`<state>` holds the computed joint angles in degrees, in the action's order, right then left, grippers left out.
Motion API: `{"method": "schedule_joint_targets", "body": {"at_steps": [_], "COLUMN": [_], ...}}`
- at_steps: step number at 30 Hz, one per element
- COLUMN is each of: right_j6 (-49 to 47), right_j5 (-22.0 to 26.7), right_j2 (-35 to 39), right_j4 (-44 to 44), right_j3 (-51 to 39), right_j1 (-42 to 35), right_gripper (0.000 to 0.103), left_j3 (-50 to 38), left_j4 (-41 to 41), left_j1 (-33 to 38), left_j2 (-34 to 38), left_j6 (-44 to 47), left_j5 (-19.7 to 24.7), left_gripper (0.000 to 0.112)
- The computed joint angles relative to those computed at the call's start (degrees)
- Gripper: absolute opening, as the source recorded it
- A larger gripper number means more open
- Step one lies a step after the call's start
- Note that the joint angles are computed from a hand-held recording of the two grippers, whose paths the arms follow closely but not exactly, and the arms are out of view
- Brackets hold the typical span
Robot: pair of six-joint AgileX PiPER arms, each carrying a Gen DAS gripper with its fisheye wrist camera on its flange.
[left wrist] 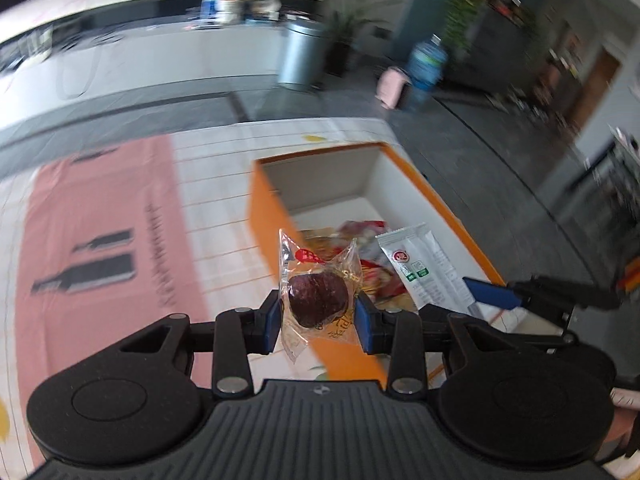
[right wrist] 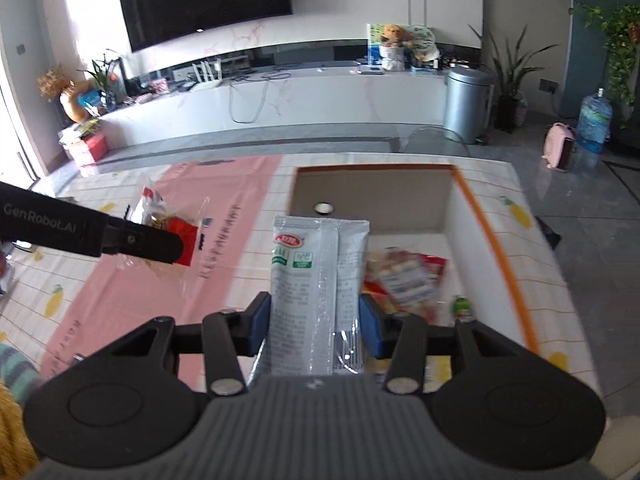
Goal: Organize snacks
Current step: 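Carry the candy and white packet over the orange box and open the left tool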
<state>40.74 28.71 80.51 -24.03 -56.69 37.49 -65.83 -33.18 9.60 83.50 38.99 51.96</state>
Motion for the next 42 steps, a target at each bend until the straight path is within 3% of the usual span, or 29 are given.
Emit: {"method": "schedule_joint_targets", "body": {"at_steps": [9, 18, 24, 29, 34, 42], "right_j6": [-29.35, -49.84, -56.97, -62.42, -62.77, -62.26], "right_j5": [0.54, 0.96, 5.04, 11.58, 15.34, 24.09], "right_j2": [-0.90, 12.59, 24.20, 33.00, 39.78, 47.96], "right_j4": [16.03, 29.87, 32.10, 35.72, 34.58, 33.10], "right_j3": [0.59, -9.87, -22.39, -34.41, -42.82, -55.32], "right_j1": [-14.61, -21.80, -22.86, -23.85, -23.21, -22.76], "right_gripper": [0.045, 0.045, 0.045, 0.045, 0.045, 0.046], "left_j3": [-10.79, -23.11, -34.54, -41.73, -45.50, -58.19], "left_j4": [13.36, 26.36, 29.78, 32.08, 33.57, 32.88], "left_j1": [-16.76, -22.43, -22.39, -21.93, -21.63, -20.12], "left_j2": [11.94, 25.77, 34.34, 40.25, 43.98, 51.10], "left_j6": [-7.06, -9.07, -5.57, -2.76, -0.53, 1.65], "left_j5": [-4.65, -3.91, 1.53, 5.07, 6.66, 15.66], "left_gripper": [0.042, 0.042, 0.042, 0.042, 0.042, 0.043]}}
